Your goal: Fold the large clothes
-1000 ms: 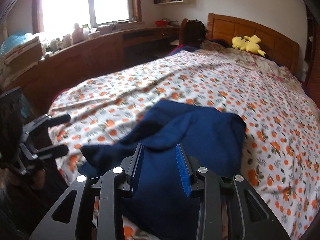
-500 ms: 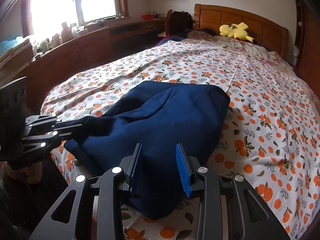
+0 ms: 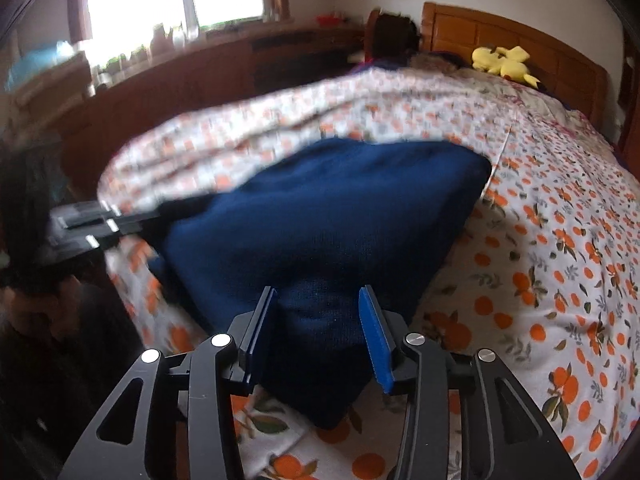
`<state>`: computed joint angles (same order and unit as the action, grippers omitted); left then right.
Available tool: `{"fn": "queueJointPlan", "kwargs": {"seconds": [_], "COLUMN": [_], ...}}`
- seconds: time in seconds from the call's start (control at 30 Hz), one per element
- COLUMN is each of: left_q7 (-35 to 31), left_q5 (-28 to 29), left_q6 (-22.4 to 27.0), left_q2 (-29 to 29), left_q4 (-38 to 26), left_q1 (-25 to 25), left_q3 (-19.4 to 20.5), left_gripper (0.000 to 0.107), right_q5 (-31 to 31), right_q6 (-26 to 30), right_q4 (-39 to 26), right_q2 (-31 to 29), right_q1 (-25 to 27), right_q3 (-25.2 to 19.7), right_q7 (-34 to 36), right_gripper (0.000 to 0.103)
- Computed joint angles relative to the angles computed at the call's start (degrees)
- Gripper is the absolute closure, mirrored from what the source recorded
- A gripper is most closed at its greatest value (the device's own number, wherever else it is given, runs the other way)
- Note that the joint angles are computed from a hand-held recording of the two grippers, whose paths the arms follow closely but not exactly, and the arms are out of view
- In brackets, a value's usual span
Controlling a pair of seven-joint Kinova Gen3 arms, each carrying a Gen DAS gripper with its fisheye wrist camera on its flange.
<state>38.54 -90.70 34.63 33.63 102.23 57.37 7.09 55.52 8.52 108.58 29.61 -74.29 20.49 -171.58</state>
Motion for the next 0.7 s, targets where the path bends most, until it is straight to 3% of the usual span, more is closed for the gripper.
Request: {"fn": "queueJointPlan", "kwargs": {"seconds": [0.07,0.13,0.27,0.37,0.47,0.57,0.63,0.7], "left_q7": [-3.14,-5.6,-11.0,-12.89,-14.01,-14.68,-14.21,-13.24], "left_q5": [3.1,6.26,12.48,15.41,16.87,17.47,17.17,16.51], "left_q6": [1.01,2.0,4.12,5.63,5.73,5.13,3.77,2.4], "left_q2": [0.58,0.93,1.48,2.04,2.42,2.5,2.29,1.92], "left_q4": [-1.37,-2.5,-5.09,-6.7,-7.3,-7.43,-6.86,-6.1], "left_q1": [0.21,1.07,2.95,4.99,6.41,7.32,7.49,7.57], "left_q3": [0.33,-0.26,-1.54,-3.07,-4.87,-6.07,-6.79,-7.44], "left_gripper": [0.097,0.097,0.097,0.096,0.096,0.094,0.093,0.093], "right_q5": [-1.5,0.02,-3.99,-7.25,-6.48,-5.77,-5.16,-7.78], "right_q6": [1.86,0.0,-9.32,-11.41,-8.98,-10.17,-10.97,-8.51], "right_q4": [-0.98,-0.23,3.37,3.91,1.4,-1.84,-4.28,-7.51], "right_q2": [1.05,0.79,-1.37,-3.1,-3.2,-0.15,1.92,3.96], "right_q1": [4.21,6.94,5.85,7.53,15.09,23.05,28.36,33.58], "right_q3": [-5.26,-7.29,-1.71,-0.75,-6.0,-10.08,-13.72,-18.97], "right_q7": [1.86,0.62,5.57,11.87,13.19,12.08,11.76,14.54], "right_gripper": [0.063,0.063,0.066,0.066,0.065,0.064,0.046,0.045]}}
